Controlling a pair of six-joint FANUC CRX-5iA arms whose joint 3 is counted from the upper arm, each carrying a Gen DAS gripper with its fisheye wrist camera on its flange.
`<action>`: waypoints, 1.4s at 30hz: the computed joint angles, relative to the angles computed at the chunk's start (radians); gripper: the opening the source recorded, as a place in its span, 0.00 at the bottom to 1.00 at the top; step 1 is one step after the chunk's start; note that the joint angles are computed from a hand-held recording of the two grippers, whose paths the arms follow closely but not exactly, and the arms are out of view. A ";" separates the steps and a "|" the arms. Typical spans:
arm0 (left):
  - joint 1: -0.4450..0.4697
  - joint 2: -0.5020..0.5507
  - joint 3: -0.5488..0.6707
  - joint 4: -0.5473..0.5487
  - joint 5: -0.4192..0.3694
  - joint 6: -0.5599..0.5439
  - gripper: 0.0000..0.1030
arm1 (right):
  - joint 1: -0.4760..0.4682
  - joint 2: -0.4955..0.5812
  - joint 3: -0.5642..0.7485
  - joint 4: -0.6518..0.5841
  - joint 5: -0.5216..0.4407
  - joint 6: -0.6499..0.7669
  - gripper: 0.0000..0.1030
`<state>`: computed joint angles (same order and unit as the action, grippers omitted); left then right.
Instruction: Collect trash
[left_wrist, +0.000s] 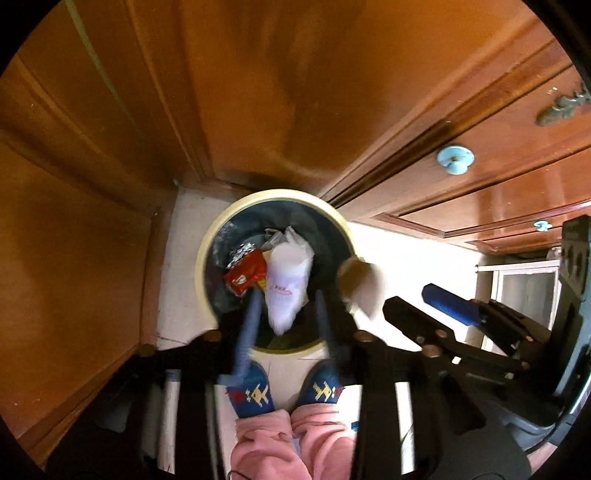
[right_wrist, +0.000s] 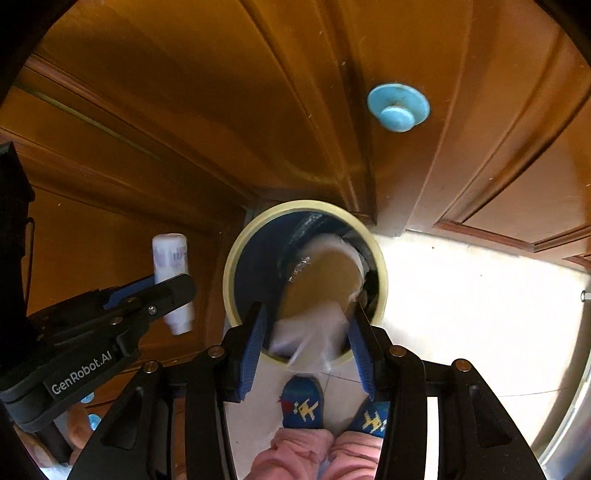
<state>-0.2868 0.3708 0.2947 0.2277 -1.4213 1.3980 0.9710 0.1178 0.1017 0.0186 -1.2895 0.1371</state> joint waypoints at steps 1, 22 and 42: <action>0.002 0.002 0.002 -0.010 0.002 0.007 0.47 | -0.012 0.002 0.002 0.001 0.002 0.011 0.53; 0.019 0.002 0.084 -0.052 -0.083 0.029 0.86 | -0.012 -0.045 0.008 0.019 -0.066 -0.035 0.54; 0.033 0.089 0.748 -0.023 -0.500 0.108 0.86 | 0.040 0.070 0.605 0.145 -0.527 -0.050 0.61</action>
<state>-0.2536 0.4596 1.0424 0.2047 -1.9216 1.5062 1.0110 0.1879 0.7063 0.1632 -1.8160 0.0867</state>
